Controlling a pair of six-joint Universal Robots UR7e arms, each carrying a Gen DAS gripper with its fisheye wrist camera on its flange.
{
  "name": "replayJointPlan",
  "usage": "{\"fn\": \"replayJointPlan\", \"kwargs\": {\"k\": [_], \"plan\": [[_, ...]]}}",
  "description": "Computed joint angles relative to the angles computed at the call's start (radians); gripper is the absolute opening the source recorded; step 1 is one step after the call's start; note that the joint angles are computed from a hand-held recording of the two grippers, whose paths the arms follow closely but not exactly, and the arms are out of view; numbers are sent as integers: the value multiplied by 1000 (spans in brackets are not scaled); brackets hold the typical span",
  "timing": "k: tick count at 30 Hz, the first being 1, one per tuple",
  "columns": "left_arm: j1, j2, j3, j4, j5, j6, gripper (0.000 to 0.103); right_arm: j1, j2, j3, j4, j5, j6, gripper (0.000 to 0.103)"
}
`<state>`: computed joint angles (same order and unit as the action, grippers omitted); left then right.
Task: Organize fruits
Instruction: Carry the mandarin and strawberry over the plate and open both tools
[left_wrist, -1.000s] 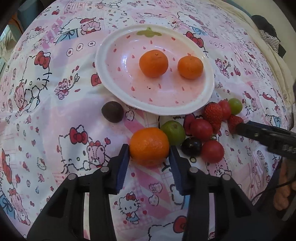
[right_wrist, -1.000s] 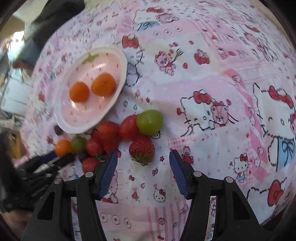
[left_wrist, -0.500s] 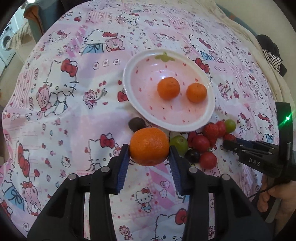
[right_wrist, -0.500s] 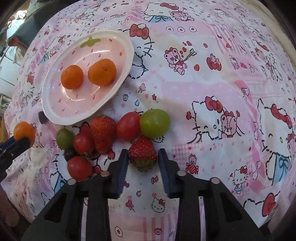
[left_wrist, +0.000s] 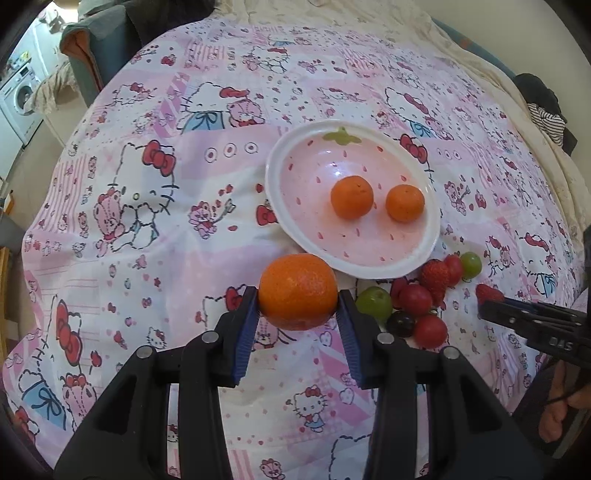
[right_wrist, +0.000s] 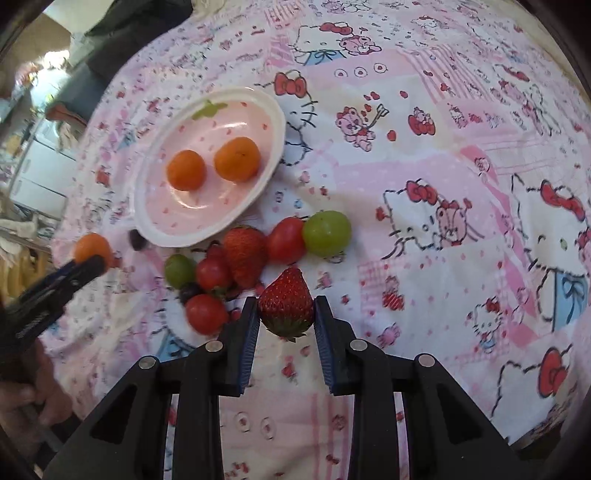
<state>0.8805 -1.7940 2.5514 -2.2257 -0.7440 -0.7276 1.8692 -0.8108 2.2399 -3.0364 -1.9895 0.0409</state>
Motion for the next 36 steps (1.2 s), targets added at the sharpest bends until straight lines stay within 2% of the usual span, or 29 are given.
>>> {"fn": "replayJointPlan", "kwargs": {"k": [5,10,14,18,27,34,36], "plan": [[-37,-57,8,72,58,-47,38,23,-18,13,-68,77,-33,31],[-63,-84,0,85,94,-42,38,34,-22,-5,-129,174,-64,31],[-60,-61,-32,77,122,-8,38,33,-16,-38,-165,239,-93,31],[-26,-11,-73,9,128,63,38,19,3,-84,-176,286,-102,31],[69,164,-170,-212,150,295,38,8,70,-226,-119,248,-159,31],[141,303,-232,-377,120,418,38,-6,145,-338,-48,216,-193,31],[173,341,-256,-405,91,436,38,-13,173,-371,-21,206,-198,31]]}}
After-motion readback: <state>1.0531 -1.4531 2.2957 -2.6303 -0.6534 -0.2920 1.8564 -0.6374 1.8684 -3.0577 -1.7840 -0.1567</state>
